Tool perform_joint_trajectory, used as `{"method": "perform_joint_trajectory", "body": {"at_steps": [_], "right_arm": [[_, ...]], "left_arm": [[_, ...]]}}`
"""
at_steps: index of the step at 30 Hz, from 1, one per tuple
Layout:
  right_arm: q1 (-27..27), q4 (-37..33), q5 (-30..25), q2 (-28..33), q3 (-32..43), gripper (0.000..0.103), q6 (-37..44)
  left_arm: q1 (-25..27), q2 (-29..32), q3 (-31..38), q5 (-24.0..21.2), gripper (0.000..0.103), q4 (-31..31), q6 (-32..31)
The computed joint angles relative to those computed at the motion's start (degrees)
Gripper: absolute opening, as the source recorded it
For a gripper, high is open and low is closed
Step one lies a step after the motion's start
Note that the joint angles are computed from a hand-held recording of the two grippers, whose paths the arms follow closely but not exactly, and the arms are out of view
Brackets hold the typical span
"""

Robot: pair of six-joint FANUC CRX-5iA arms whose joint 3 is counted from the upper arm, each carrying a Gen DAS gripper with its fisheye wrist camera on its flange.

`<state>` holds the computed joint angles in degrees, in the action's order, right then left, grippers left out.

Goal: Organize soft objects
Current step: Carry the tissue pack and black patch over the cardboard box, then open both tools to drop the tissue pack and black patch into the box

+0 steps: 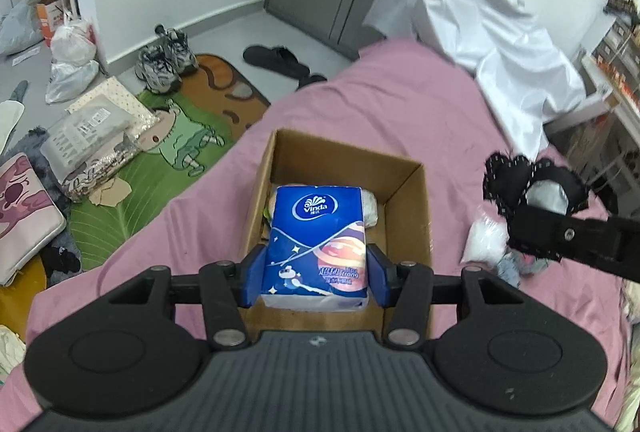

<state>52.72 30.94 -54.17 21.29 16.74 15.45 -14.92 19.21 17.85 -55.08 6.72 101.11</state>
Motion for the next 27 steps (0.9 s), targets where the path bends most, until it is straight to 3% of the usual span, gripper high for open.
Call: {"method": "perform_joint_trajectory", "body": {"at_steps": [7,12,27], "right_arm": [[-0.9,1.7,-0.9,2.1,1.0,0.017,-1.5],[-1.3,1.7,-2.1,4.0,3.3,0.018,-1.0],[-2.3,-1.8,1.1,5.0,4.5,0.023,1.8]], "left_arm": [[-0.3,4.1,3.6,-2.3,0.051,-1.2,-3.3],[-0.2,5.1,4.8,-1.5,0.055,-2.0,-3.3],[0.7,3.5,5.7,-2.1,0.075,-6.1,3.7]]}}
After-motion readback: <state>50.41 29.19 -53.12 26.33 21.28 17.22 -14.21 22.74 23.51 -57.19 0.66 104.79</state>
